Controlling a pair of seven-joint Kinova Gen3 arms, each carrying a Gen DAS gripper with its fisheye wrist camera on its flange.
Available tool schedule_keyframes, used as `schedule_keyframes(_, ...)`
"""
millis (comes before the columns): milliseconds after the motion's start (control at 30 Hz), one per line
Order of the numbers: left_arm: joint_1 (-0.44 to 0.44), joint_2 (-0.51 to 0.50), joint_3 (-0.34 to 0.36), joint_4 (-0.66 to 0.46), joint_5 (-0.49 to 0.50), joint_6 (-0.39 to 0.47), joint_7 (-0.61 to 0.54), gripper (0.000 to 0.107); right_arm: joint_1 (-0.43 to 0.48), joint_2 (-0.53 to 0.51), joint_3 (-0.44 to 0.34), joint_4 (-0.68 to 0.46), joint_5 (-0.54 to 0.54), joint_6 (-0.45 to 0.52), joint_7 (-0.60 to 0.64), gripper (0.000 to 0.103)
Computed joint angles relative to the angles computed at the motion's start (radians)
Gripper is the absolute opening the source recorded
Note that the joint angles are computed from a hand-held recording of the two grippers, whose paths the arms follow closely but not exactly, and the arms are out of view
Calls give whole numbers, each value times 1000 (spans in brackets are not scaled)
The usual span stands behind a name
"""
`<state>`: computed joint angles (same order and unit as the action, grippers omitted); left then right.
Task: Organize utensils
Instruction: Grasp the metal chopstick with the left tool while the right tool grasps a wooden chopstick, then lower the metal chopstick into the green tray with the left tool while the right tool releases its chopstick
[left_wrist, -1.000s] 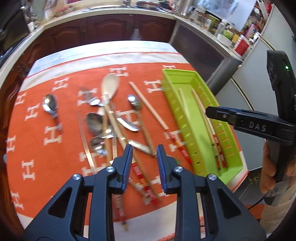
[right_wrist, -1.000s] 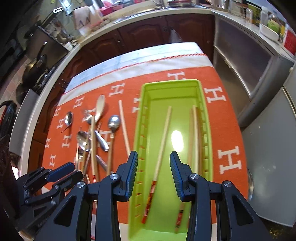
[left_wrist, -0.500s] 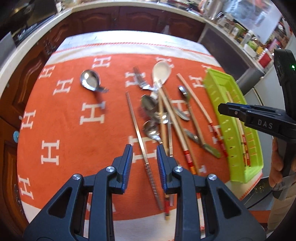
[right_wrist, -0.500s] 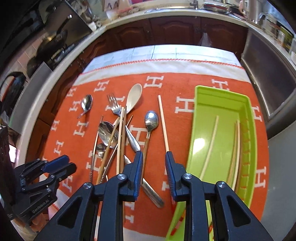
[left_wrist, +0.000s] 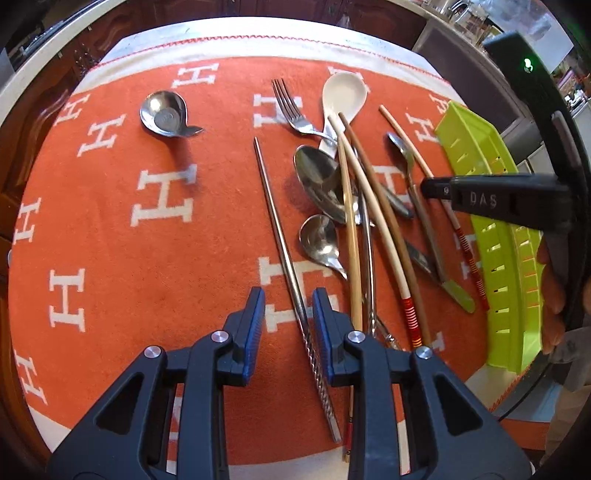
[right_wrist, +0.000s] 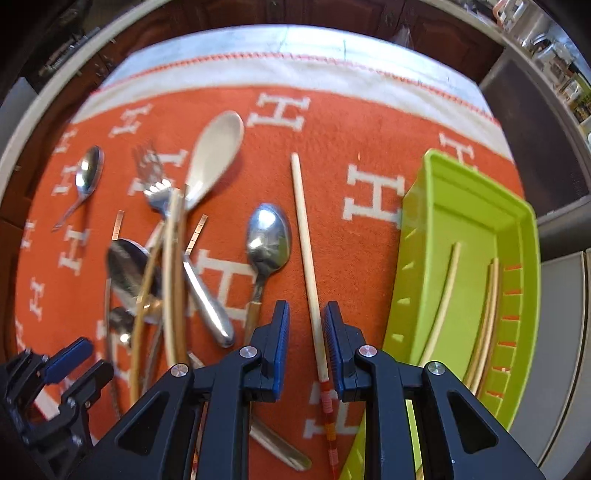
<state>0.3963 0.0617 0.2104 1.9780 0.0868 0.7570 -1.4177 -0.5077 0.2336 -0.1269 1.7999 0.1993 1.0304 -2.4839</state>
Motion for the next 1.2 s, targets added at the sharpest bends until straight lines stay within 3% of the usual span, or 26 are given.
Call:
schedule_keyframes(100, 26, 11, 9, -4, -58, -8, 56, 21, 30, 7, 2, 1, -36, -19, 34, 16)
schedule_keyframes(167, 49, 16, 7, -5, -97, -14, 88, 5, 50, -2, 7, 19, -60, -50, 58, 7)
schedule_keyframes(200, 43, 17, 12, -4, -95, -20, 90, 5, 59, -10, 8, 29, -72, -61, 67, 6)
schedule_keyframes(400, 0, -10, -6, 21, -9, -30, 13, 3, 128, -104, 10, 133, -186, -187, 110, 5)
schedule_keyframes(633, -35, -83, -18, 10, 81, 13, -69, 3, 157, -276, -12, 211, -235, -225, 94, 5)
schedule_keyframes(800, -25, -137, -1, -36, 115, 62, -92, 3, 171, -396, -47, 232, -249, -198, 69, 5)
schedule_keyframes(933, -2, -151, 19, -93, 137, 97, -99, 3, 202, -529, -63, 241, -245, -117, 51, 5)
schedule_keyframes(1200, 106, 2, 89, -293, 138, 138, 2, 3, 298, -674, -28, 273, -241, 7, 103, 5)
